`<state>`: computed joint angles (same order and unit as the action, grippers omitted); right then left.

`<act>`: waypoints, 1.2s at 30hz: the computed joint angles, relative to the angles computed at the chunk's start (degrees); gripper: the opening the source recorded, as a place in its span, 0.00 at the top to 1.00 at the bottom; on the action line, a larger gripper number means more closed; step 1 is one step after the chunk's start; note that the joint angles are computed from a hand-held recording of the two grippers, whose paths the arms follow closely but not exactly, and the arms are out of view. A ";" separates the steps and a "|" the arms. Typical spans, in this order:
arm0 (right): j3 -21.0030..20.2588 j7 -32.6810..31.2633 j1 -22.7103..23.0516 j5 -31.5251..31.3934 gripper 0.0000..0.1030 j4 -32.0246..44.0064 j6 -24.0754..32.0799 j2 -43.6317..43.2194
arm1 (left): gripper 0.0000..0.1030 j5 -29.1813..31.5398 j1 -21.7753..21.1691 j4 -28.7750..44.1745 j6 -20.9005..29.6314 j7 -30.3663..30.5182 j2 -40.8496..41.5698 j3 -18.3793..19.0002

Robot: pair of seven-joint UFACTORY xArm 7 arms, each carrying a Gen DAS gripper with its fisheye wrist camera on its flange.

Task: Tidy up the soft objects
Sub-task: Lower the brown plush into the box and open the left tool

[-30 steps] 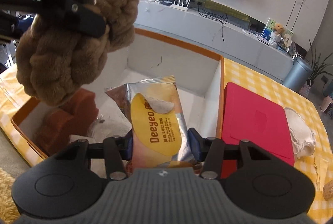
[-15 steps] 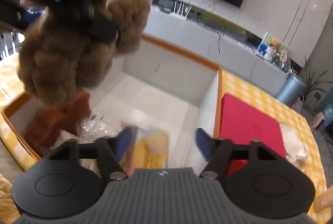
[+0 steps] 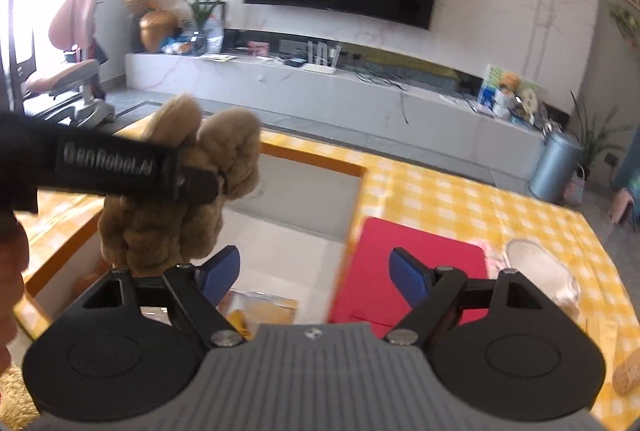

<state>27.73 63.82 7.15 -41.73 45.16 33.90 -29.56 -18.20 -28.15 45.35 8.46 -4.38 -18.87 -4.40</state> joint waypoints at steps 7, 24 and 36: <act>-2.47 1.28 -0.13 4.23 0.22 -2.42 1.09 -2.31 | 0.56 12.51 9.39 3.04 0.06 -11.45 5.06 -8.11; -1.90 1.08 -2.42 8.12 0.22 -5.05 1.35 -5.49 | 0.56 19.57 10.02 4.82 3.00 -18.60 7.57 -6.99; -2.29 -1.20 -1.88 7.82 0.22 -4.85 1.47 -4.43 | 0.27 37.36 17.70 4.94 5.49 -34.68 4.27 -12.26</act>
